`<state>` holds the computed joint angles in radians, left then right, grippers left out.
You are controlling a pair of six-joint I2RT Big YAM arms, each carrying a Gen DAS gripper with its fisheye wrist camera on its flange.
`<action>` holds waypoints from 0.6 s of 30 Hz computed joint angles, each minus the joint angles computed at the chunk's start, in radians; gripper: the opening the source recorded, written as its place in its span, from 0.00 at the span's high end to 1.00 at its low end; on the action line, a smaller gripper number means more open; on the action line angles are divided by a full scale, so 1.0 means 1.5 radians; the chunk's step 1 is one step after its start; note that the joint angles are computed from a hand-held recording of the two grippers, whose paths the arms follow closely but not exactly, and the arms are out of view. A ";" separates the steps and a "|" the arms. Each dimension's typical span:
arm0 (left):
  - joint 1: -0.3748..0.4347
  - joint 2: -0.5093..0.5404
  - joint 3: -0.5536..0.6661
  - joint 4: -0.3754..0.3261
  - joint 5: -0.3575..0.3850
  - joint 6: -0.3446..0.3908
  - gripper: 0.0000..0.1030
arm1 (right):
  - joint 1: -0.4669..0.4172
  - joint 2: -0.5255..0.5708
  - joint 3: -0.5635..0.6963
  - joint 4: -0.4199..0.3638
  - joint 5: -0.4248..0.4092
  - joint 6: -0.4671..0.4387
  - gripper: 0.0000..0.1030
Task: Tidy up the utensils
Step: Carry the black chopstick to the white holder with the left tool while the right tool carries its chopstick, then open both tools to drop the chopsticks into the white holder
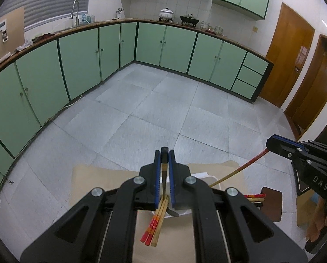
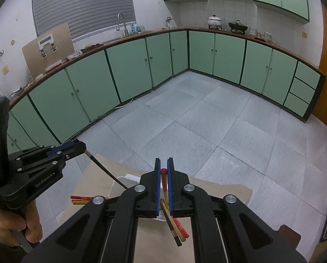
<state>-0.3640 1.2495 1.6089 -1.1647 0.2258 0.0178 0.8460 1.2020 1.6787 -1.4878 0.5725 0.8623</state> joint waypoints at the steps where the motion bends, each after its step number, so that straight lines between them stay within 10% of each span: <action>1: 0.000 0.000 -0.001 -0.001 0.000 0.001 0.94 | 0.000 -0.001 -0.004 0.002 -0.001 0.002 0.94; 7: 0.001 -0.001 -0.015 0.001 -0.024 0.002 0.88 | -0.006 -0.007 -0.027 0.006 -0.017 0.024 0.85; 10: 0.003 -0.010 -0.026 0.012 -0.040 0.002 0.63 | -0.003 -0.012 -0.035 0.002 -0.011 0.029 0.80; 18: 0.017 -0.026 -0.034 0.010 -0.041 0.007 0.54 | 0.006 -0.033 -0.053 -0.006 0.001 0.054 0.78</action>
<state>-0.3383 1.2109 1.5576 -1.1502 0.1638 0.0278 0.8556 1.1532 1.5990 -1.4974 0.5743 0.9437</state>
